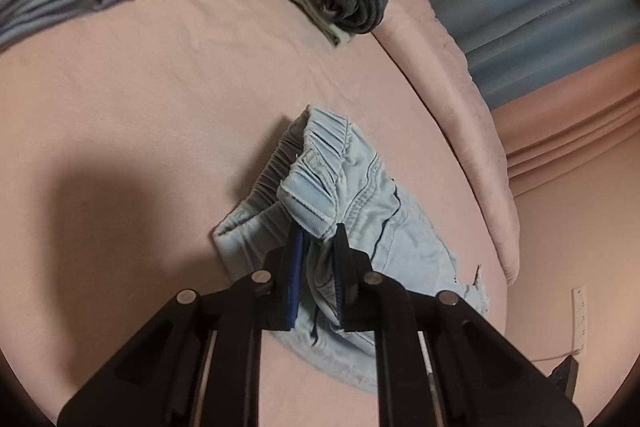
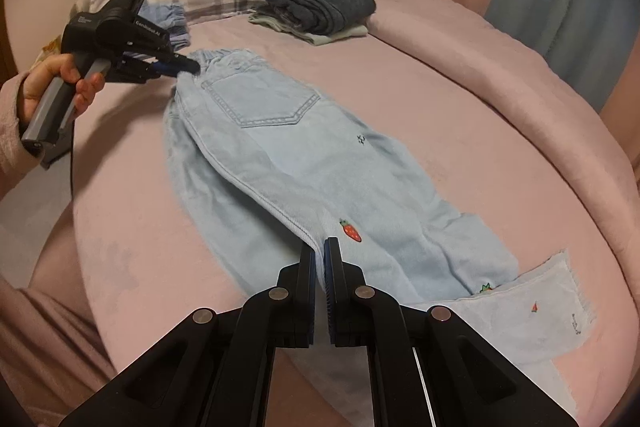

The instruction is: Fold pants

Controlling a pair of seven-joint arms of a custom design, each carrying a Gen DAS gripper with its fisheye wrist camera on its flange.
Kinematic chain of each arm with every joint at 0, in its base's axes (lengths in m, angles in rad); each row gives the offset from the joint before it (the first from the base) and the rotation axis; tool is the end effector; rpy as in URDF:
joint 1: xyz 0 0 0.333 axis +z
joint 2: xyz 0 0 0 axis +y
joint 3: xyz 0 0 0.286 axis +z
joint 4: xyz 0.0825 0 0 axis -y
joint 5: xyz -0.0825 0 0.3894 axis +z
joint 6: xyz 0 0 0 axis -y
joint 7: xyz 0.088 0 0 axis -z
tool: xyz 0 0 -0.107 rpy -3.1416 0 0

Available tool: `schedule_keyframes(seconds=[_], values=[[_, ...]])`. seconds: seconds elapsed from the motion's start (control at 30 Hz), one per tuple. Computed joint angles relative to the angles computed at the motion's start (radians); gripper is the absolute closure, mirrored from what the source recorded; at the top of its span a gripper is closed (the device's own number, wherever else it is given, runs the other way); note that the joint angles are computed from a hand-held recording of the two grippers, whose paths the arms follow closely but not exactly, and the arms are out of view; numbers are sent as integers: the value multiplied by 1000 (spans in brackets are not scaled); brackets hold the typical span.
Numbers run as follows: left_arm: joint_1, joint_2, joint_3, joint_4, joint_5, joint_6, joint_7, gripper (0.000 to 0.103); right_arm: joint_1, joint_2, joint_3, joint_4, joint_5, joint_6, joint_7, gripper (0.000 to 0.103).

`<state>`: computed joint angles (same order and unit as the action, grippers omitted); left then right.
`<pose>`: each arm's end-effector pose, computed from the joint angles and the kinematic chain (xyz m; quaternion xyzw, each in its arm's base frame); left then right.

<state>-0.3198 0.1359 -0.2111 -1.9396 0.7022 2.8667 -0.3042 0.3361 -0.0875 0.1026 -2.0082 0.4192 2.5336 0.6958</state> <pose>0.5298 -0.3469 0.4678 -0.8338 0.3598 -0.4172 0.0361 0.5305 0.2456 0.5311 -0.9095 0.2445 -0.1629 0.2942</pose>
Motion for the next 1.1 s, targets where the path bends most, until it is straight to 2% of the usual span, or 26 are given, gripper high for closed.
schedule_keyframes(seconds=[0.07,0.13,0.23,0.27,0.33,0.4,0.5,0.6,0.67,0.7,0.73,0.77,0.8,0.83,0.87,0.9,0.93,0.97,1.0,1.1], values=[[2,-10,-10,-16,-23,-21,36,90,1,-21,-1,-27,3,2,-16,97],[15,8,-27,-15,-110,-54,121,90,0,-22,6,-46,-26,7,-3,97],[9,3,-23,-29,-127,-55,128,84,-1,0,17,-59,-105,-17,45,97],[9,-4,-31,-21,-150,-88,161,82,-1,4,21,-69,-143,-16,63,97],[-11,-11,-42,27,-138,-230,216,69,2,-3,15,-78,-131,-11,58,97],[-43,-5,-54,94,-87,-371,285,68,1,-4,-1,-47,-64,-57,48,97],[-75,35,-62,174,-26,-408,366,68,-8,-6,-27,-2,91,-97,18,97],[-108,147,-75,304,-30,-385,516,67,-17,21,-24,17,127,-73,71,96],[-135,261,-83,430,-61,-378,641,67,-19,54,-12,26,58,-82,142,96],[-145,301,-86,473,-86,-383,693,67,-19,81,-9,40,9,-124,179,96],[-154,360,-97,545,-126,-419,771,67,-16,93,-6,39,-35,-142,221,95],[-166,415,-106,616,-154,-482,835,67,-12,71,-5,4,-14,-103,206,91],[-207,466,-80,690,-197,-564,916,67,-12,58,-6,-4,2,-105,182,90],[-216,493,-88,728,-177,-613,940,67,-15,51,-11,4,13,-141,170,89],[-225,495,-91,731,-137,-628,951,64,-22,47,-19,17,35,-184,170,85],[-240,475,-64,703,-167,-602,982,62,-33,41,-33,34,84,-242,154,76],[-240,466,-62,691,-186,-598,998,61,-47,35,-48,49,137,-295,133,71],[-239,451,-59,671,-200,-587,1005,60,-64,27,-64,62,174,-328,131,61],[-238,441,-56,658,-210,-576,1012,60,-81,23,-75,73,198,-332,134,57],[-235,436,-64,661,-238,-534,1060,59,-134,67,-108,152,273,-300,213,54]])
